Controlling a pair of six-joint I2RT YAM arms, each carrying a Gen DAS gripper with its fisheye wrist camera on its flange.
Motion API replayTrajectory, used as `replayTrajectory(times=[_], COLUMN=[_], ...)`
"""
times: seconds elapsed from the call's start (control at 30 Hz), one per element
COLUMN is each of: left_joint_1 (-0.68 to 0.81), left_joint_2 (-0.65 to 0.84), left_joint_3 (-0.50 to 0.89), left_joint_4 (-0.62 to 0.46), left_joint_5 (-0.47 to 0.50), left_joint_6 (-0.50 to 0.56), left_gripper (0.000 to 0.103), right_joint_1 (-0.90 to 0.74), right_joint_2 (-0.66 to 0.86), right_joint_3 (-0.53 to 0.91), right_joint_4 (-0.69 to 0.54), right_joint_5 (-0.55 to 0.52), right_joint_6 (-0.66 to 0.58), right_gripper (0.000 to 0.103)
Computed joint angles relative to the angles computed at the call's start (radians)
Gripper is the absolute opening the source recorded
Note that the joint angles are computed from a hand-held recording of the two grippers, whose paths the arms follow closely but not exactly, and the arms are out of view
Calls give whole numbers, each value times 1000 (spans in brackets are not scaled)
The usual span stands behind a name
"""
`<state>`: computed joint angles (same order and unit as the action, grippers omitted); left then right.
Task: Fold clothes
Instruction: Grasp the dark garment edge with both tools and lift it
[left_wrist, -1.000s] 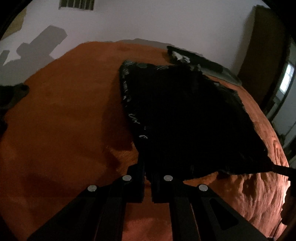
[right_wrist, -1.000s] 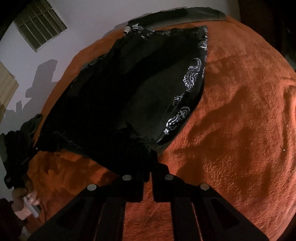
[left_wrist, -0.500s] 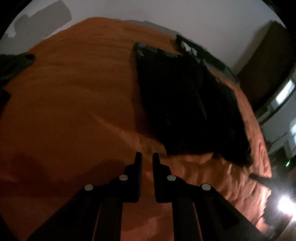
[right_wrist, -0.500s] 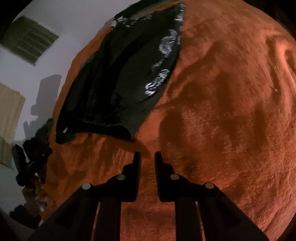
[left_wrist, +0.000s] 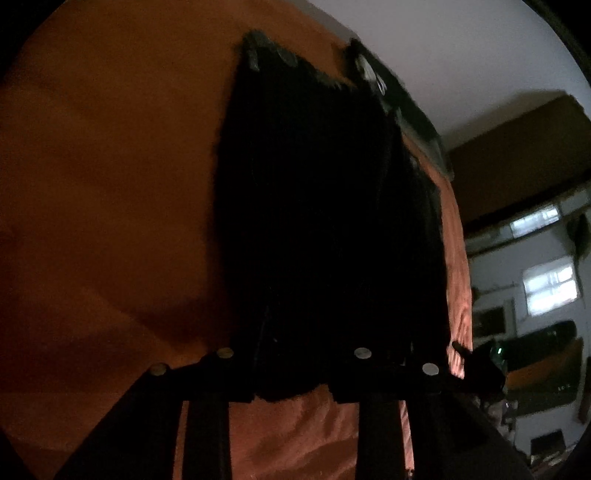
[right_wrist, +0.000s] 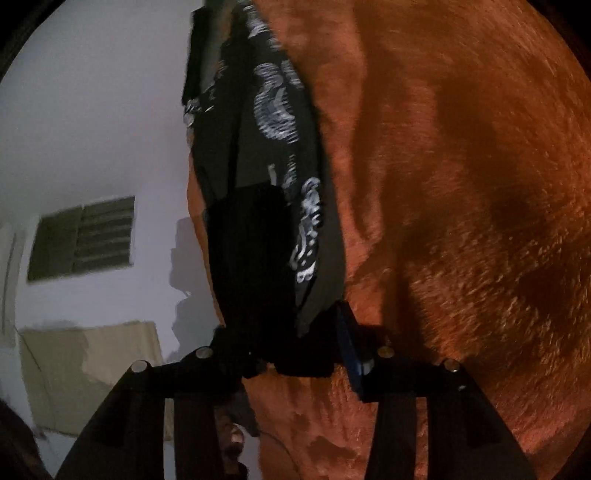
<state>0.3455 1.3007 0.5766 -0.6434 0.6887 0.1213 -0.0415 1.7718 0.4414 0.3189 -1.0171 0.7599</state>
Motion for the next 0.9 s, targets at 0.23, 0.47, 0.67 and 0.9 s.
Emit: replayTrajectory(times=[0.23, 0.47, 0.67, 0.9], left_joint_1=[-120, 161, 290, 147], left_joint_2=[-118, -306, -172, 3], left_joint_3=[-114, -77, -57, 4], left_joint_4=[91, -278, -421, -157], left_joint_5=[-93, 10, 11, 93], left_joint_6=[-60, 189, 377, 23], left_gripper=[0, 0, 2, 44], right_joint_1=[59, 47, 30, 0], right_joint_2=[-30, -310, -352, -182], right_joint_3=[85, 5, 13, 22], right_joint_4=[-238, -463, -632, -459], right_joint_5=[139, 168, 224, 108], right_joint_6=[-148, -266, -415, -280], right_gripper=[22, 8, 1, 48])
